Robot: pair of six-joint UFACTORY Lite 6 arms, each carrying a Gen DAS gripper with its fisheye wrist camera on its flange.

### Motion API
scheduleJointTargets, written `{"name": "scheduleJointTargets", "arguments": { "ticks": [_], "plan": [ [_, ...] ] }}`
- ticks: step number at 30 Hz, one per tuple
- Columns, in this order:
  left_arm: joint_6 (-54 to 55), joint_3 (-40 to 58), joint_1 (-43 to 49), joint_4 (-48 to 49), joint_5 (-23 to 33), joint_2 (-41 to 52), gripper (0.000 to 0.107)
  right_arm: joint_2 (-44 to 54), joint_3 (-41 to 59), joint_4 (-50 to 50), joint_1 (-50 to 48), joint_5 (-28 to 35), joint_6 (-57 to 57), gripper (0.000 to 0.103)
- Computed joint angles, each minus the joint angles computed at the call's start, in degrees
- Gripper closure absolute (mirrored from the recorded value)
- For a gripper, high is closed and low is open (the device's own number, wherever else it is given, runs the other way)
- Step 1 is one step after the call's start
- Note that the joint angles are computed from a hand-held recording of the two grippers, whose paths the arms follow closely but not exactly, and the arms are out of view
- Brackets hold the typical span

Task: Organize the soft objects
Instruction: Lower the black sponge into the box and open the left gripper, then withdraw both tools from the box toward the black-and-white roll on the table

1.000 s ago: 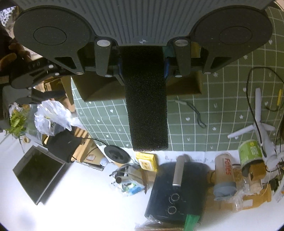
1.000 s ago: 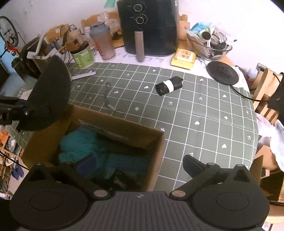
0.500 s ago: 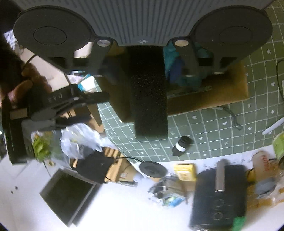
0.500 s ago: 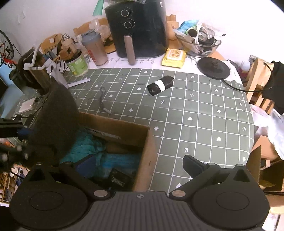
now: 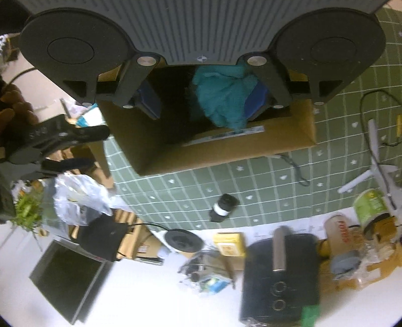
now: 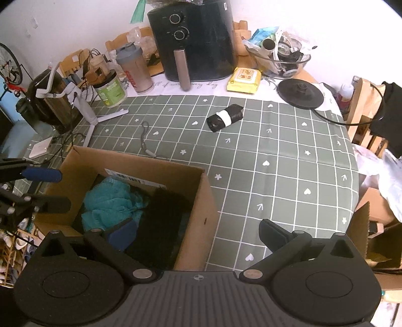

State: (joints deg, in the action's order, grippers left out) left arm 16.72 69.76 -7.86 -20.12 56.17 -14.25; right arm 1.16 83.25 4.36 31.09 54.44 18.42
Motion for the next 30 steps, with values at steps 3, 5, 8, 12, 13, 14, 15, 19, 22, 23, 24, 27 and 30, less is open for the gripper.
{"name": "scheduleJointTargets", "arguments": {
  "ticks": [3,5,8,12,13,14,15,19,22,23,24,27,30],
  "plan": [
    [-3.4,0.2,-0.7,4.1,-0.5,0.0,0.035,-0.5,-1.3,2.1,-0.9,-0.9,-1.8,0.0],
    [-4.1,-0.2,-0.3,4.8,-0.5,-0.3,0.035,-0.5,-1.9,3.2,-1.2,-1.5,-2.5,0.0],
    [-5.6,-1.1,0.3,6.3,-0.7,-1.4,0.035,-0.5,-2.9,5.0,-1.6,-2.6,-4.1,0.0],
    [-9.8,-2.0,0.8,10.2,-0.9,-2.5,0.035,0.5,-3.3,7.3,-1.6,-4.1,-6.6,0.0],
    [-10.2,-2.2,1.5,10.4,-0.6,-2.9,0.035,0.9,-3.1,7.9,-1.6,-4.3,-7.1,0.0],
    [-10.0,-2.4,2.4,10.0,-0.4,-3.3,0.035,1.3,-2.9,8.5,-1.6,-4.6,-7.8,0.0],
    [-9.8,-2.4,3.1,9.8,-0.1,-3.5,0.035,1.7,-2.6,8.9,-1.6,-4.8,-8.3,0.0],
    [-10.1,-2.8,5.3,10.2,0.5,-4.5,0.035,3.5,-1.5,9.9,-1.5,-5.6,-9.8,0.0],
    [-10.3,-3.0,6.6,10.0,0.6,-5.1,0.035,4.8,-0.6,10.8,-1.5,-5.8,-11.3,0.0],
    [-10.5,-3.1,6.8,10.1,0.6,-5.3,0.035,5.1,-0.4,11.0,-1.4,-6.0,-11.8,0.0],
    [-10.7,-3.1,7.0,10.1,0.6,-5.3,0.035,5.6,0.0,11.2,-1.4,-6.1,-12.2,0.0],
    [-11.1,-2.7,7.6,10.0,0.5,-5.2,0.035,6.9,1.3,11.5,-1.5,-5.9,-12.9,0.0],
    [-10.8,-1.9,7.8,9.8,0.0,-4.5,0.035,7.6,2.4,10.9,-1.7,-5.8,-13.0,0.0]
  ]
}}
